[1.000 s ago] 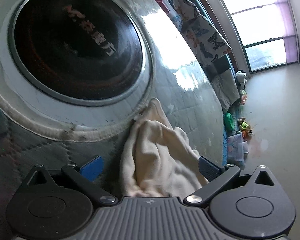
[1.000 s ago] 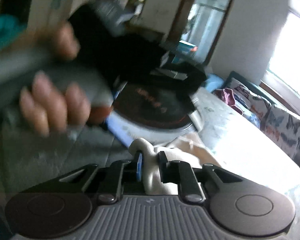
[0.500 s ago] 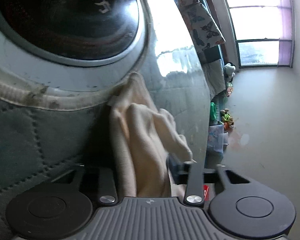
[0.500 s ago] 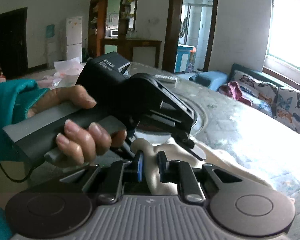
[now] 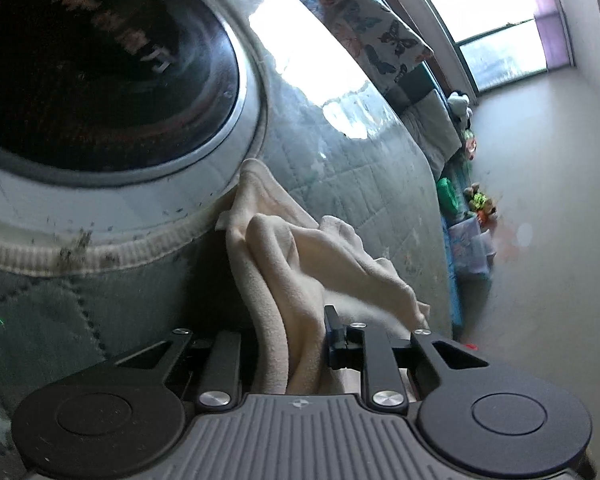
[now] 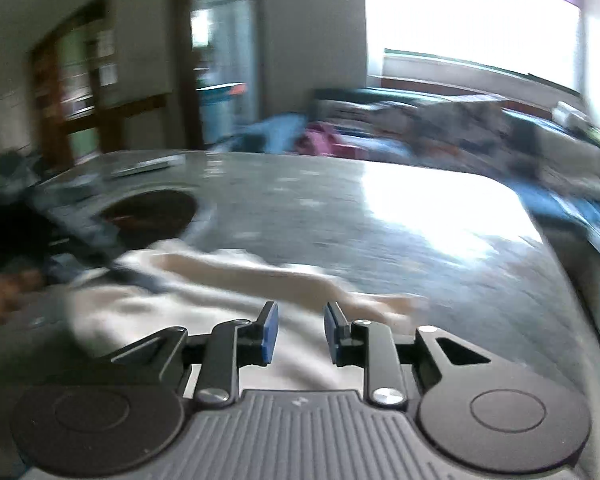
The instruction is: Fold clothes
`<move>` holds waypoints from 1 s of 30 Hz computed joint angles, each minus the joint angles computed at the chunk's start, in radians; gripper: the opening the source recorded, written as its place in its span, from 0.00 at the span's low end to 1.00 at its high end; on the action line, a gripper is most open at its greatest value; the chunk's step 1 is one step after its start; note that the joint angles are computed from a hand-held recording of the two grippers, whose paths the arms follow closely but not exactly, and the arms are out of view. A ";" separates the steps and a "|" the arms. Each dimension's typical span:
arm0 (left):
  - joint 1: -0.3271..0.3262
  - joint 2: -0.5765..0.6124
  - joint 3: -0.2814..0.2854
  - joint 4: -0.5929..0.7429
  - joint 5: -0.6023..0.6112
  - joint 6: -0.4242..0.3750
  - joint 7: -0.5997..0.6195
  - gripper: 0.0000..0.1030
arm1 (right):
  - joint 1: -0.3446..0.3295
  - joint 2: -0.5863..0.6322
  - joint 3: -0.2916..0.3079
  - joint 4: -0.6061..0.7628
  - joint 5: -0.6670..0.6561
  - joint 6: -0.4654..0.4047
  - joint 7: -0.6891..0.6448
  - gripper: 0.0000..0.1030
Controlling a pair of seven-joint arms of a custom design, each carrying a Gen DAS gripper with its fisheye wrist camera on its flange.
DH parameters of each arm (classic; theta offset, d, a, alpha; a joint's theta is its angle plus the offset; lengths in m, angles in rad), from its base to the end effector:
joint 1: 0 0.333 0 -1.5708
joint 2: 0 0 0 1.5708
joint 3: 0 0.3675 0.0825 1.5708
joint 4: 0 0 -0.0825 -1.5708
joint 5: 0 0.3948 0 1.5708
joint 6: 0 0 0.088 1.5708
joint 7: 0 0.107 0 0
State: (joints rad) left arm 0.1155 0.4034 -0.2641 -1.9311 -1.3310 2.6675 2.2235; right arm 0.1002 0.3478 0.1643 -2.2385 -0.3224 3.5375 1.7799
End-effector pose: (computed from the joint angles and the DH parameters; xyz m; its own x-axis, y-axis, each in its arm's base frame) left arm 0.6632 -0.0556 0.3420 0.1523 -0.6672 0.7291 -0.8489 -0.4661 -0.2492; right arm 0.5847 0.1904 0.3693 0.3951 -0.9170 -0.0549 -0.5511 -0.1889 -0.8128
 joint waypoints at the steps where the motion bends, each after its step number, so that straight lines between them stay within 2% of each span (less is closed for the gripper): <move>1: -0.004 -0.002 0.001 -0.001 0.007 0.008 0.003 0.22 | 0.003 0.009 -0.016 0.004 0.024 -0.008 0.004 0.30; 2: -0.008 -0.004 0.001 -0.003 0.014 0.016 0.007 0.22 | -0.008 0.020 -0.019 0.008 0.037 -0.012 0.017 0.36; 4: -0.014 -0.005 0.002 -0.007 0.033 0.030 0.011 0.23 | -0.070 0.047 0.014 0.018 0.023 -0.012 0.070 0.36; 8: -0.010 0.000 -0.005 -0.001 0.053 0.033 0.009 0.23 | -0.256 0.126 0.168 0.077 -0.107 -0.044 0.206 0.40; 11: -0.005 0.003 -0.009 0.000 0.060 0.032 0.010 0.23 | -0.307 0.163 0.213 0.094 -0.141 -0.046 0.254 0.42; 14: -0.005 0.003 -0.011 0.000 0.071 0.038 0.009 0.23 | -0.295 0.174 0.199 0.096 -0.153 -0.013 0.271 0.40; 17: -0.012 0.001 -0.013 0.002 0.097 0.056 0.003 0.22 | -0.312 0.180 0.218 0.097 -0.211 -0.010 0.293 0.22; 18: -0.014 0.000 -0.014 0.003 0.106 0.062 0.001 0.22 | -0.298 0.168 0.203 0.084 -0.209 0.002 0.294 0.17; 20: -0.017 -0.002 -0.017 0.004 0.124 0.074 -0.003 0.22 | -0.257 0.141 0.156 0.053 -0.190 0.044 0.290 0.13; 26: -0.019 -0.011 -0.049 0.033 0.129 0.074 0.072 0.19 | -0.119 0.034 -0.006 -0.066 -0.102 0.172 0.240 0.11; 30: -0.046 0.003 -0.065 0.073 0.149 0.064 0.087 0.18 | -0.043 -0.043 -0.094 -0.141 0.000 0.210 0.149 0.11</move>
State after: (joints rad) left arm 0.0695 0.4068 -0.3288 -1.8579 -1.1818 2.7311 2.3101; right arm 0.0572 0.3049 0.0704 -2.3792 -0.3225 3.7477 1.9287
